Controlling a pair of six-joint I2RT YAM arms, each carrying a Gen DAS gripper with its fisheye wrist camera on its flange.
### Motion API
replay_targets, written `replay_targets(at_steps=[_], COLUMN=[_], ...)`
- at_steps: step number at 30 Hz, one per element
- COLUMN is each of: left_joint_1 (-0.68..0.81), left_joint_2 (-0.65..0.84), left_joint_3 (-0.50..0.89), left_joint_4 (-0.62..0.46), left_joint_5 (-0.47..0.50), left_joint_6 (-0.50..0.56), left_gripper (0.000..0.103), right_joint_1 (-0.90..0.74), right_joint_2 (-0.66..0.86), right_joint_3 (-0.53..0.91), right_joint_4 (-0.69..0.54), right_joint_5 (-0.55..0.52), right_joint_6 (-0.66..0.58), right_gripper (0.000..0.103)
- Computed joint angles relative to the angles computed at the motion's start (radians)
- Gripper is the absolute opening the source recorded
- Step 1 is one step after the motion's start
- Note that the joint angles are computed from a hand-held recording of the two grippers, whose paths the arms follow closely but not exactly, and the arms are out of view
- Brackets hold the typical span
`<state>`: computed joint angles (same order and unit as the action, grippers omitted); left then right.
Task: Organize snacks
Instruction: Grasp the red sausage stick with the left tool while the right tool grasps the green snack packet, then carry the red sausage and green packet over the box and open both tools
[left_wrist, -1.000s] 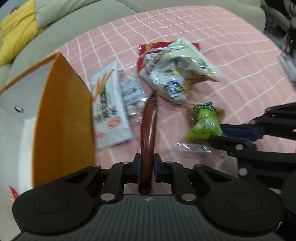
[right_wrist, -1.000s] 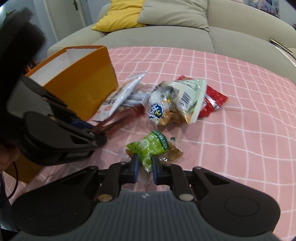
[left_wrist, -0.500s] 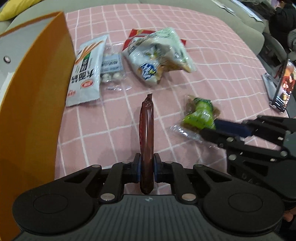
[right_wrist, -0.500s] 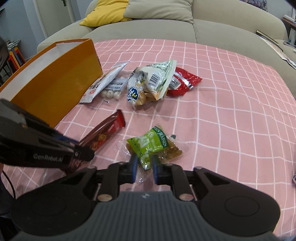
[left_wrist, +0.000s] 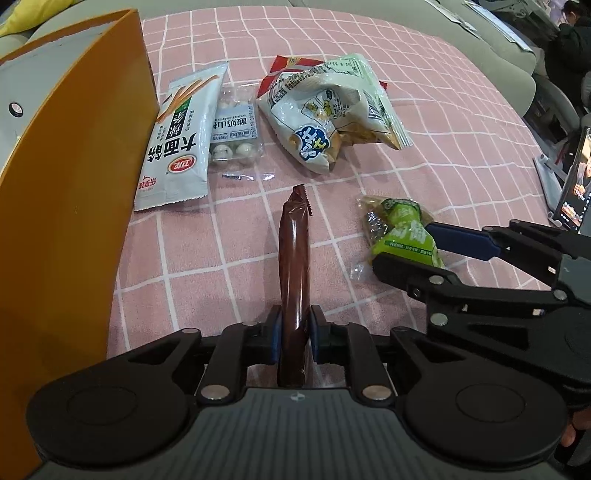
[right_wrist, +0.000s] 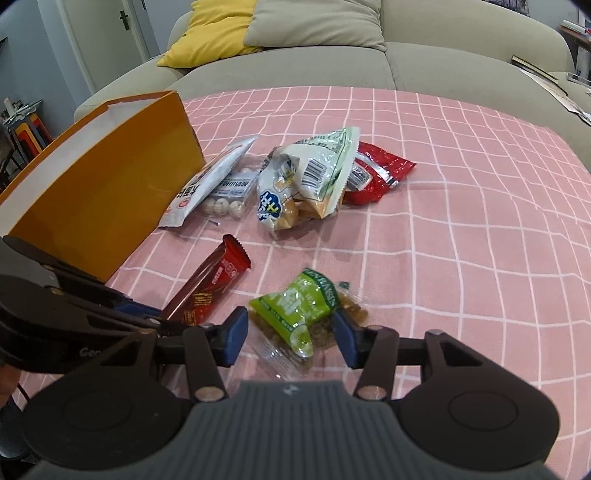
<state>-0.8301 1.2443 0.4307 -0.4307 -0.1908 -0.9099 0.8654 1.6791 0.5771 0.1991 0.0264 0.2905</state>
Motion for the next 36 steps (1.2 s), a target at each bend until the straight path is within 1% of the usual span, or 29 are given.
replay_targets(at_steps=[3, 6, 9, 12, 13, 14, 16, 18, 20, 22, 26, 30, 36], left_joint_1=[-0.003, -0.008, -0.013, -0.014, -0.014, -0.015, -0.021, -0.025, -0.027, -0.025, -0.065, -0.096, -0.177], left_joint_2=[-0.018, -0.030, -0.035, -0.035, -0.037, -0.038, -0.044, -0.053, -0.075, -0.112, -0.175, -0.280, -0.434], left_joint_3=[-0.017, -0.027, -0.030, -0.030, -0.031, -0.031, -0.030, -0.029, -0.030, -0.037, -0.012, 0.009, 0.077], left_joint_4=[0.013, 0.025, 0.027, 0.028, 0.028, 0.026, 0.019, 0.008, -0.006, -0.015, -0.092, -0.180, -0.388], left_joint_5=[-0.006, -0.009, -0.014, -0.013, -0.014, -0.016, -0.023, -0.026, -0.023, -0.012, -0.050, -0.076, -0.177], left_joint_6=[-0.018, -0.035, -0.048, -0.055, -0.059, -0.065, -0.080, -0.099, -0.126, -0.154, -0.205, -0.258, -0.342], left_gripper=[0.018, 0.015, 0.014, 0.014, 0.014, 0.014, 0.013, 0.013, 0.013, 0.013, 0.013, 0.013, 0.013], right_joint_1=[-0.014, -0.027, -0.022, -0.009, 0.000, 0.002, 0.010, 0.015, 0.023, 0.035, 0.065, 0.104, 0.180], right_joint_2=[0.010, 0.015, 0.015, 0.009, 0.005, 0.000, -0.013, -0.023, -0.042, -0.060, -0.094, -0.164, -0.302], right_joint_3=[0.000, 0.001, 0.002, 0.003, 0.001, -0.003, -0.010, -0.015, -0.026, -0.030, -0.037, -0.045, -0.070], right_joint_4=[0.015, 0.024, 0.021, 0.016, 0.016, 0.020, 0.022, 0.019, 0.019, 0.003, -0.025, -0.062, -0.119], right_joint_5=[-0.027, -0.050, -0.051, -0.047, -0.035, -0.029, -0.017, -0.010, 0.001, 0.016, 0.057, 0.098, 0.152], right_joint_6=[0.007, 0.014, 0.005, -0.009, -0.013, -0.021, -0.030, -0.040, -0.048, -0.048, -0.059, -0.048, -0.010], right_gripper=[0.050, 0.050, 0.046, 0.037, 0.033, 0.025, 0.019, 0.015, 0.008, 0.007, 0.006, 0.004, 0.003])
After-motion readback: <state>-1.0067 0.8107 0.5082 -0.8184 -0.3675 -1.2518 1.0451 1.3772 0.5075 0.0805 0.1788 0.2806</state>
